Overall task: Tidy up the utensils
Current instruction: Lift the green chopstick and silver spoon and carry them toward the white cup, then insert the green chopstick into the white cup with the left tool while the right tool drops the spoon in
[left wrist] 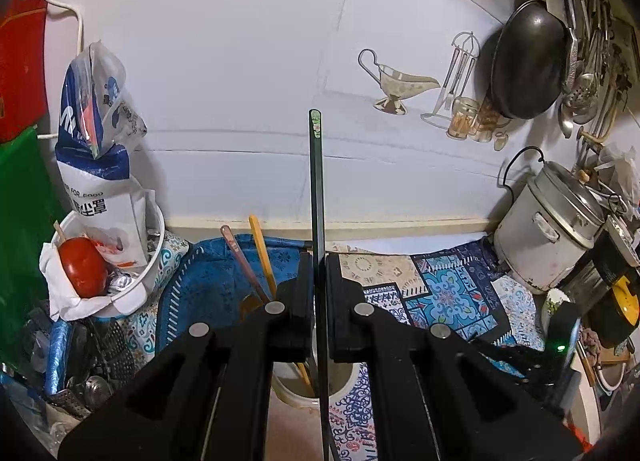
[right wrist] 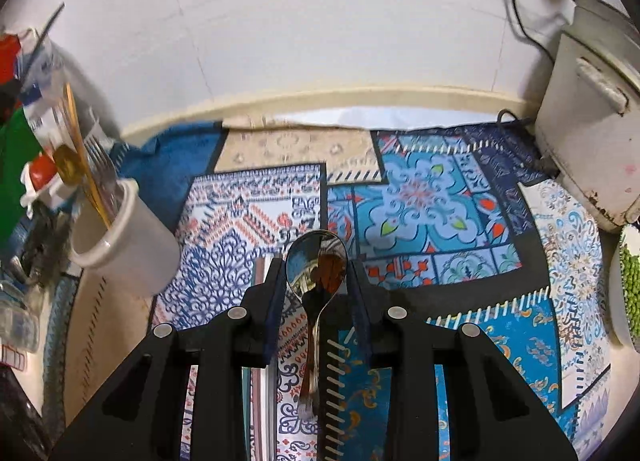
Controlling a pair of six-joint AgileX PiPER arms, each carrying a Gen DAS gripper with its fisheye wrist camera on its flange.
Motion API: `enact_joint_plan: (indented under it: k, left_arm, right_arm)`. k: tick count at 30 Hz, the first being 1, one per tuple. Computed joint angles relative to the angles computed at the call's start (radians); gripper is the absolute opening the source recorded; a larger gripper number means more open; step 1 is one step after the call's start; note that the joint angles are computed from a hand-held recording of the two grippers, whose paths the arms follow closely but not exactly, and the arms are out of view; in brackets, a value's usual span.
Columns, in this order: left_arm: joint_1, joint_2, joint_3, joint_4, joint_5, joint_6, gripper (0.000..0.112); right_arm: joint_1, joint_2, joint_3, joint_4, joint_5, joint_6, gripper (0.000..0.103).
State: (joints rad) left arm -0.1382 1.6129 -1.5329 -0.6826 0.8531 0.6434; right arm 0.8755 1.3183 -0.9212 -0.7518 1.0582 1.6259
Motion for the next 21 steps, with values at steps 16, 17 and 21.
enact_joint_plan:
  k: [16,17,21]
  left_arm:
    - [-0.058,0.064,-0.059,0.044,-0.087,-0.037,0.004]
    - [-0.061,0.067,-0.059,0.046,-0.098,-0.037,0.004]
    - [-0.072,0.088,-0.059,0.040,-0.146,-0.029,0.004]
  right_arm:
    - [-0.042,0.016,-0.154,-0.091,0.023,-0.113,0.028]
    - [-0.042,0.019,-0.167,-0.096,0.022,-0.121,0.028]
    - [-0.034,0.038,-0.245,-0.113,0.021,-0.173,0.028]
